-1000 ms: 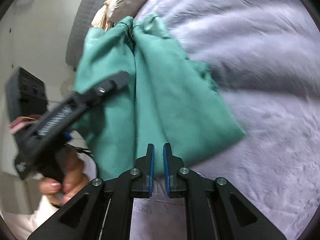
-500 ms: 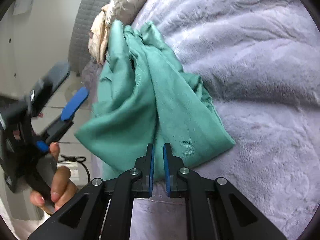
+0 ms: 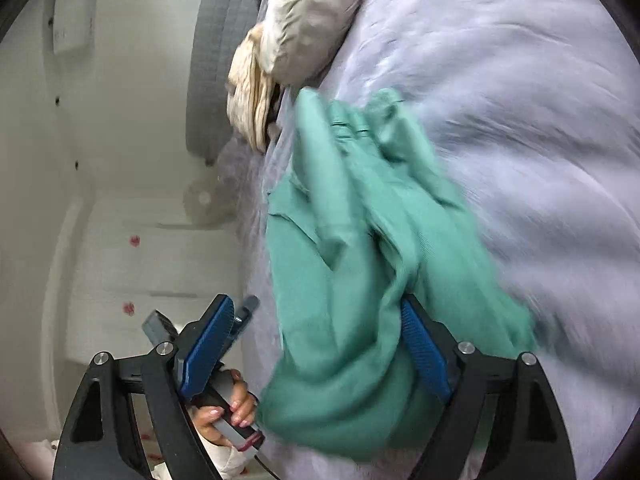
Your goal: Fold large clothes
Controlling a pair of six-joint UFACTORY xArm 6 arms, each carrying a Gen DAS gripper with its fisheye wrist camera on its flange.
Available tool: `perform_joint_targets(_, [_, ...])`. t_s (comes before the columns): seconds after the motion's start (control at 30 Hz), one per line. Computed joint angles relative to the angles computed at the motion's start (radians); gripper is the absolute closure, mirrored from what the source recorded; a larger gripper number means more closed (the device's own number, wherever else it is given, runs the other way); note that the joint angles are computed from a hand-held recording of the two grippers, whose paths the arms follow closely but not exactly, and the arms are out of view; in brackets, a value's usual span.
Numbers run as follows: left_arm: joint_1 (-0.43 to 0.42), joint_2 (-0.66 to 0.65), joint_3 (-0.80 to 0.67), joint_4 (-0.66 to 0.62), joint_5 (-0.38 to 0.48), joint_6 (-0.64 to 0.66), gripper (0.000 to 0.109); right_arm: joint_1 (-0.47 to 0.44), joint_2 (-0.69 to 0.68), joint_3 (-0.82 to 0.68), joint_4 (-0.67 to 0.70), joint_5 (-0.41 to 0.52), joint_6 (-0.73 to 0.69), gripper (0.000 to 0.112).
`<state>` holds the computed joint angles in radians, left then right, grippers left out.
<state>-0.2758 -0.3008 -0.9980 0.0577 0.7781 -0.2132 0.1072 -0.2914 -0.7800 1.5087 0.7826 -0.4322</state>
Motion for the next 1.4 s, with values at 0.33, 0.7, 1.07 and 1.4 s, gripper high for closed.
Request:
perform_joint_targets(0.33, [-0.042, 0.021, 0.022, 0.015, -0.043, -0.026, 0.024, -0.02, 0.006, -0.079, -0.332, -0.086, 0.182, 0.105])
perform_joint_targets(0.7, [-0.032, -0.017, 0.008, -0.028, 0.028, 0.081, 0.024, -0.054, -0.163, 0.083, -0.625, -0.094, 0.456, 0.071])
perform_joint_targets(1.07, [-0.086, -0.213, 0.174, -0.147, 0.13, 0.241, 0.023, 0.087, -0.244, 0.08, -1.023, 0.001, 0.637, 0.103])
perform_joint_targets(1.4, [-0.053, -0.294, 0.278, -0.215, 0.12, 0.236, 0.016, 0.064, -0.301, 0.245, -1.004, -0.033, 0.682, 0.109])
